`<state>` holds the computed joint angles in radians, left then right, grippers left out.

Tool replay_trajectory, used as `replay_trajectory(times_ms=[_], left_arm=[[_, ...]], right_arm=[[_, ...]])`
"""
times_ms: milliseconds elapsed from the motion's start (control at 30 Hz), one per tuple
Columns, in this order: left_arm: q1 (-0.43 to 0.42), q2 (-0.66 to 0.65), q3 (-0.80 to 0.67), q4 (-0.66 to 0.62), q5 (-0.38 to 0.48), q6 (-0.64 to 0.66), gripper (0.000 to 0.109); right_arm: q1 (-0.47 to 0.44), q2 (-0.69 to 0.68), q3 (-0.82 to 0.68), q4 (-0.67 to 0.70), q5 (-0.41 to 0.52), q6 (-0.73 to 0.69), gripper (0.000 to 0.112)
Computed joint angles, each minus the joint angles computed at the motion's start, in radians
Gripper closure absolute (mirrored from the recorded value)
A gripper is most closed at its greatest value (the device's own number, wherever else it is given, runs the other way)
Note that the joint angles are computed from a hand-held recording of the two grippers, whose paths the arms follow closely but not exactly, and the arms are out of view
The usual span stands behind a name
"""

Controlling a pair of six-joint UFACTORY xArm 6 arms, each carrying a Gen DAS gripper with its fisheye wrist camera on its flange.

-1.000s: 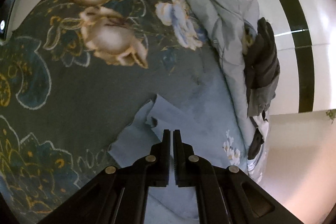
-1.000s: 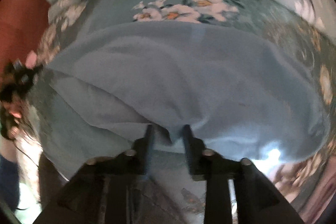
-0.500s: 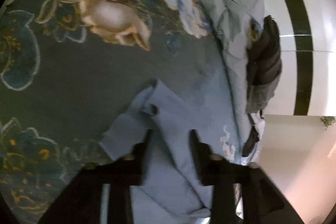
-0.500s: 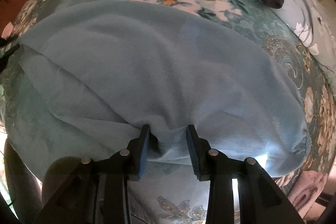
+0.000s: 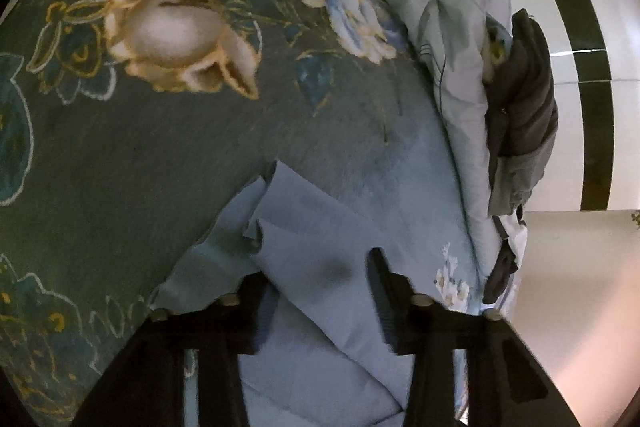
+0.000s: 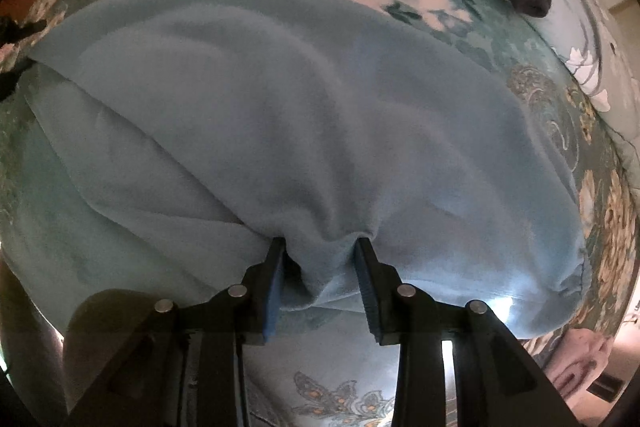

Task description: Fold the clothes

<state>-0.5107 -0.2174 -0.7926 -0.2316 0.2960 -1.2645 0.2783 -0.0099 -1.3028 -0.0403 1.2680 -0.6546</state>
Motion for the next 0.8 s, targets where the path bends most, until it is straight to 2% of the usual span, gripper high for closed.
replay_trajectory(times_ms=[33, 67, 100, 133, 233, 333, 433, 500, 567, 600, 667, 800], left_arm=[[0.002, 0.0, 0.001, 0.014, 0.005, -0.009, 0.087], [0.004, 0.0, 0.001, 0.023, 0.009, -0.017, 0.093], [0.006, 0.001, 0.001, 0.029, 0.011, -0.023, 0.102], [0.008, 0.0, 0.003, 0.031, 0.011, -0.026, 0.103], [0.012, -0.002, -0.002, 0.021, 0.0, -0.013, 0.105], [0.007, -0.014, -0.022, -0.013, -0.054, 0.065, 0.105], [-0.006, -0.045, -0.024, -0.021, -0.112, 0.142, 0.105], [-0.003, -0.103, 0.014, 0.104, -0.113, 0.066, 0.105], [-0.009, -0.158, 0.079, 0.211, -0.065, -0.053, 0.105], [-0.016, -0.179, 0.116, 0.202, -0.043, -0.073, 0.105], [-0.039, -0.194, 0.195, 0.072, -0.034, -0.051, 0.105], [-0.069, -0.225, 0.305, 0.011, -0.093, -0.095, 0.105]], right_arm=[[-0.003, 0.001, 0.0, 0.001, 0.005, 0.005, 0.078], [-0.007, 0.0, 0.0, 0.005, 0.007, 0.007, 0.082], [-0.011, -0.004, 0.002, 0.008, 0.006, 0.009, 0.094], [-0.017, -0.009, 0.003, 0.013, 0.002, 0.01, 0.103], [-0.05, -0.019, -0.026, 0.075, 0.023, -0.002, 0.107], [-0.082, -0.045, -0.06, 0.137, 0.037, -0.025, 0.108], [-0.122, -0.071, -0.105, 0.197, 0.094, -0.062, 0.108], [-0.088, -0.093, -0.1, 0.194, 0.119, -0.046, 0.108], [-0.108, -0.079, -0.089, 0.181, 0.147, -0.073, 0.108], [-0.118, -0.075, -0.064, 0.17, 0.153, -0.079, 0.108], [-0.125, -0.065, -0.029, 0.16, 0.159, -0.06, 0.108], [-0.129, -0.059, -0.011, 0.148, 0.17, -0.047, 0.107]])
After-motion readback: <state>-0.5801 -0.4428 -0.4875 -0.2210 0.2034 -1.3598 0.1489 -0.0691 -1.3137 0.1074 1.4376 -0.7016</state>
